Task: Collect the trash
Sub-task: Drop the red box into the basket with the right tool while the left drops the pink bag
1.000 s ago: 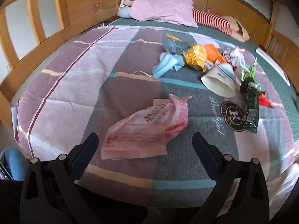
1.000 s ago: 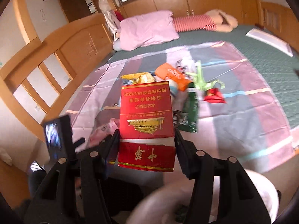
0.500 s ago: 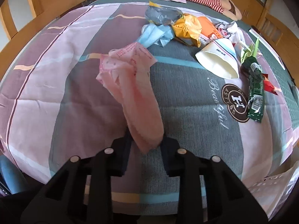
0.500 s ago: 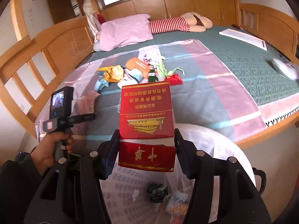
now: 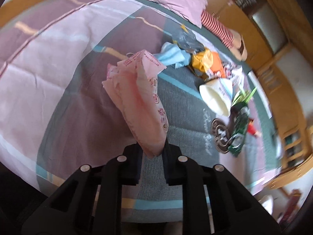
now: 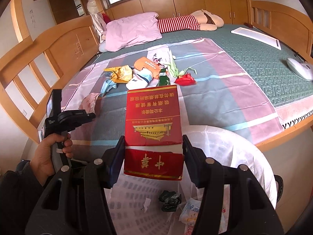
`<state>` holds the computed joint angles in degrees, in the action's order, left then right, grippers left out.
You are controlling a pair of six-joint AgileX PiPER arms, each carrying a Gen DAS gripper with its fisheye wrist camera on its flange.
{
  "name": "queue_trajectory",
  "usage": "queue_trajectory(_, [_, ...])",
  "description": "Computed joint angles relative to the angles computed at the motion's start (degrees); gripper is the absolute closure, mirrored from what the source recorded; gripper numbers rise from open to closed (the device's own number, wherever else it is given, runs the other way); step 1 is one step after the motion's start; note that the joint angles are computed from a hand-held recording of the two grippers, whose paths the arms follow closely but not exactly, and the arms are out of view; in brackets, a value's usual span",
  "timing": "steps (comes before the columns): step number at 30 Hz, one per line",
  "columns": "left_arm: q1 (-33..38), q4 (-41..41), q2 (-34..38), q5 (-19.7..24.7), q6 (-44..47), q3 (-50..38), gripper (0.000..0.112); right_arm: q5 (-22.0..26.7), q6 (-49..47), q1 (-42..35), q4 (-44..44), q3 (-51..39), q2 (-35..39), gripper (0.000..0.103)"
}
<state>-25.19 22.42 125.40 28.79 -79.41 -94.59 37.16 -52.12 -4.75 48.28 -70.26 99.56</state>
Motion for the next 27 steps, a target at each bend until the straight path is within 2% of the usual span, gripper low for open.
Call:
queue_trajectory(4, [0.63,5.93,-3.26,-8.69,-10.20,7.12,0.094,0.27,0.55,-0.40,0.10,-0.17,0.33,0.047])
queue_trajectory(8, [0.26,14.39,-4.65,-12.11,-19.36,9.43,0.094,-0.02,0.44,-0.67,0.27,0.15,0.41,0.047])
queue_trajectory(13, [-5.15,35.09,-7.66,-6.57,-30.32,9.13,0.094,-2.95,0.34,0.24,-3.57,2.27,-1.60,0.047])
queue_trajectory(16, [-10.66,42.91,-9.98,-1.99,-32.74,9.97,0.094,-3.84,0.36,-0.15,-7.15,4.43,-2.53,0.047])
queue_trajectory(18, [-14.00,44.10,-10.76,0.34,-31.11,10.13,0.094,-2.37,2.44,-0.99,-10.64,4.84,-1.57,0.046])
queue_trajectory(20, [-16.92,41.95,-10.75,0.98,-26.82,9.06,0.094,0.87,4.03,-1.89,-13.78,4.25,0.12,0.042])
queue_trajectory(23, [-20.77,38.07,-9.19,3.36,-18.31,5.01,0.094,-1.32,5.43,-2.63,-15.12,6.04,-0.90,0.028])
queue_trajectory(25, [-23.03,35.60,-7.65,4.98,-12.07,1.85,0.094,-1.81,3.24,-4.94,-10.56,6.48,-2.14,0.028])
queue_trajectory(27, [-24.62,32.25,-6.76,4.49,-5.91,0.24,0.094,-1.36,-0.65,-9.27,-1.32,6.87,-3.87,0.028])
